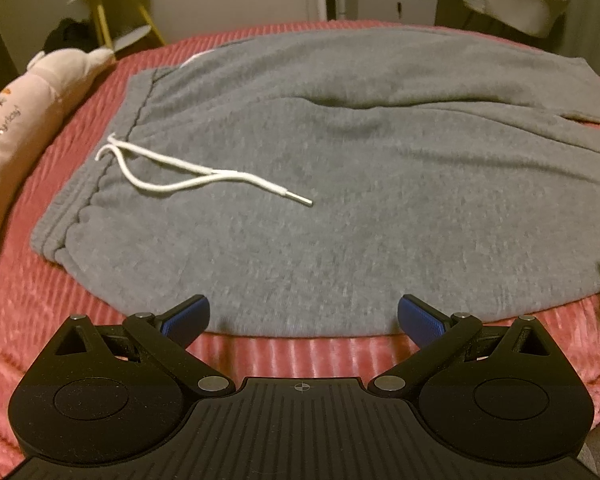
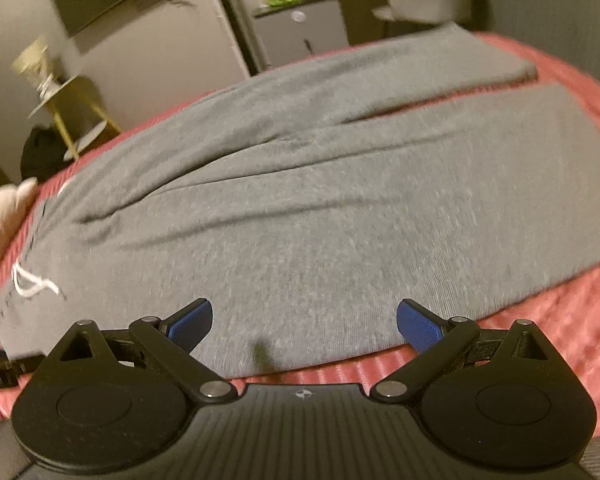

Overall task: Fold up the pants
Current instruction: 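Move the right tool to a pant leg hem and close on it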

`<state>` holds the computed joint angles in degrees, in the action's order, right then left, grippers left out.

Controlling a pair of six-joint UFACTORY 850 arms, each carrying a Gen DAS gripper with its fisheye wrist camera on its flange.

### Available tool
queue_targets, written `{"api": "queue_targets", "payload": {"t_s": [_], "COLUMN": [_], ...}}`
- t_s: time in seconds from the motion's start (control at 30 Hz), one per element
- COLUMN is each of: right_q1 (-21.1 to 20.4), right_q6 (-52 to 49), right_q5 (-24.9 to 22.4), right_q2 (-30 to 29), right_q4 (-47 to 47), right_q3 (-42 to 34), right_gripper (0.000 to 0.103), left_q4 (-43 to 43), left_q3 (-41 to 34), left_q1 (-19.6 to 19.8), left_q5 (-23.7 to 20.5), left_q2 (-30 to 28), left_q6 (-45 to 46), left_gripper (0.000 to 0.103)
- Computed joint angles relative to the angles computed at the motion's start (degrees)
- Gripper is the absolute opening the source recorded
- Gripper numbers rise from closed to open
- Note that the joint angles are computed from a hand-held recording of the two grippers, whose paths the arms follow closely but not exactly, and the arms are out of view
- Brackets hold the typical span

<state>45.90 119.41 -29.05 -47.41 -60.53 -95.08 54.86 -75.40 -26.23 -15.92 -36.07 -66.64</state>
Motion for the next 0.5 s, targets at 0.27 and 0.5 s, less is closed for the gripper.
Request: {"api": "queue_targets", "payload": {"t_s": [0.27,0.5], "right_q1": [-2.21,-7.16], "right_q6": [-2.32,-15.91], "right_q5": [2.64,-6.28], "right_q2": [-0.86,-6.3], "right_q4": [4.64,5.12], "right_q3": [-1.36,-14.09], "right_gripper": [0.099,0.094], "left_q4": [5.9,9.64], "left_q3": [-2.92,-21.74], "left_q1": [0.11,-2.06], "left_q5": [-2.0,-11.92], "left_q2": [-1.62,-11.42], "left_q6": [-9.73,-26.44], "left_gripper": [0.103,0.103]}}
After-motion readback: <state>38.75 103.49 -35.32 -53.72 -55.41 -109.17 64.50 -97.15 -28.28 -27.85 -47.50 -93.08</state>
